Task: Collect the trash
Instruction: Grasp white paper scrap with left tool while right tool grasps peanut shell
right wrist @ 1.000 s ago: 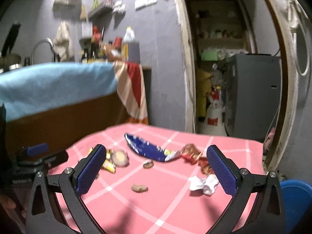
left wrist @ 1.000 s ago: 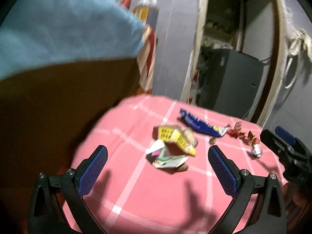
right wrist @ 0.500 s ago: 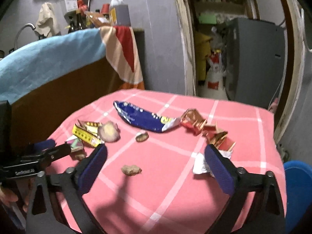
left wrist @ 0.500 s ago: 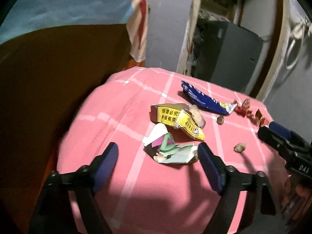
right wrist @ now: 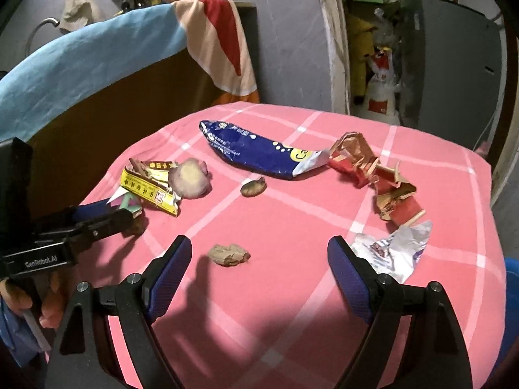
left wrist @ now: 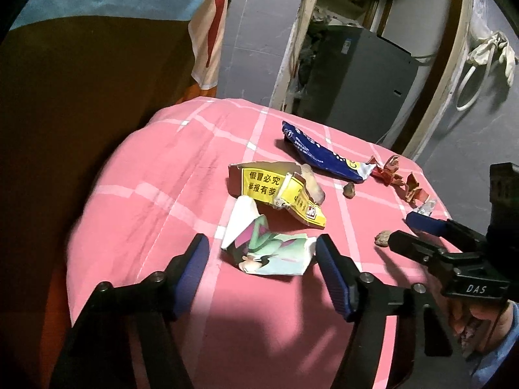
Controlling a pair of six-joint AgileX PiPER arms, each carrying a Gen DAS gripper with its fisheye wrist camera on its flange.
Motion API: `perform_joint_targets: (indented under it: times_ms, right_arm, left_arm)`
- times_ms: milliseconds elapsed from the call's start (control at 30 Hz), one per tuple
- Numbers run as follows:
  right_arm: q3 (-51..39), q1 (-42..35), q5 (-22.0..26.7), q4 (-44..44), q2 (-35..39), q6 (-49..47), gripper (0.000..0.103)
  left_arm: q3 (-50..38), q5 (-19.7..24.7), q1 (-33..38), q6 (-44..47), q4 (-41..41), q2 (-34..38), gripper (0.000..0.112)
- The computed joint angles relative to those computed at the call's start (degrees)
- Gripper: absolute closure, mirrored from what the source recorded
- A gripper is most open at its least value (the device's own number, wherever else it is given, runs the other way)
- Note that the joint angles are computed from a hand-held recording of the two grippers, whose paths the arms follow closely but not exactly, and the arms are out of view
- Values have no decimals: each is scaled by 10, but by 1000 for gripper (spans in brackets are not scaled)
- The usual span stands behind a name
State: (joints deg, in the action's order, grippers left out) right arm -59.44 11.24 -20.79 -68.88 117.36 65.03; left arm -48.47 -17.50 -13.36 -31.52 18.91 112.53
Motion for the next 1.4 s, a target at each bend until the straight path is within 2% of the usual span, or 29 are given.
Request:
perform_joint_targets:
  times_ms: [167, 267, 367, 633, 667, 700, 900, 933, 1067, 1200, 1267, 1400]
  right_arm:
    - [-6, 6, 5, -30, 1, 26, 18]
    - [-15, 7, 8, -64, 5, 54, 25]
    - [-18, 11, 14, -74, 7, 60, 26]
    - [-21, 29, 34, -91, 6, 57, 36]
    - [-21, 34, 38, -90, 6, 51, 41]
    - [-21, 37, 40, -89, 5, 46, 52]
    - [-17, 43, 41, -81, 2, 22, 76]
    - [-16, 41, 39, -76, 2, 17, 77]
    - [-9, 39, 31, -45, 0, -14, 78]
    - [7, 39, 23, 19, -9, -83, 78]
    - [25, 34, 7, 76, -19, -144, 78]
    - [85, 24, -60, 236, -47, -304, 78]
  left_arm:
    - [-1, -3, 8, -44, 42, -1, 66]
    - [0, -7, 12, -65, 57, -2, 76]
    - [5, -19, 21, -97, 86, -3, 78]
    - [13, -30, 21, -93, 73, -6, 84]
    - [15, -35, 23, -100, 80, -6, 87]
    - [16, -40, 26, -110, 90, -6, 91]
    - [15, -52, 37, -159, 144, -4, 105]
    - [16, -52, 36, -157, 142, -5, 106]
    - [36, -69, 26, -86, 67, -17, 109]
    - [77, -107, 0, 31, -56, -41, 110]
    - [102, -134, -20, 85, -118, -53, 110]
    - [144, -202, -60, 141, -199, -73, 110]
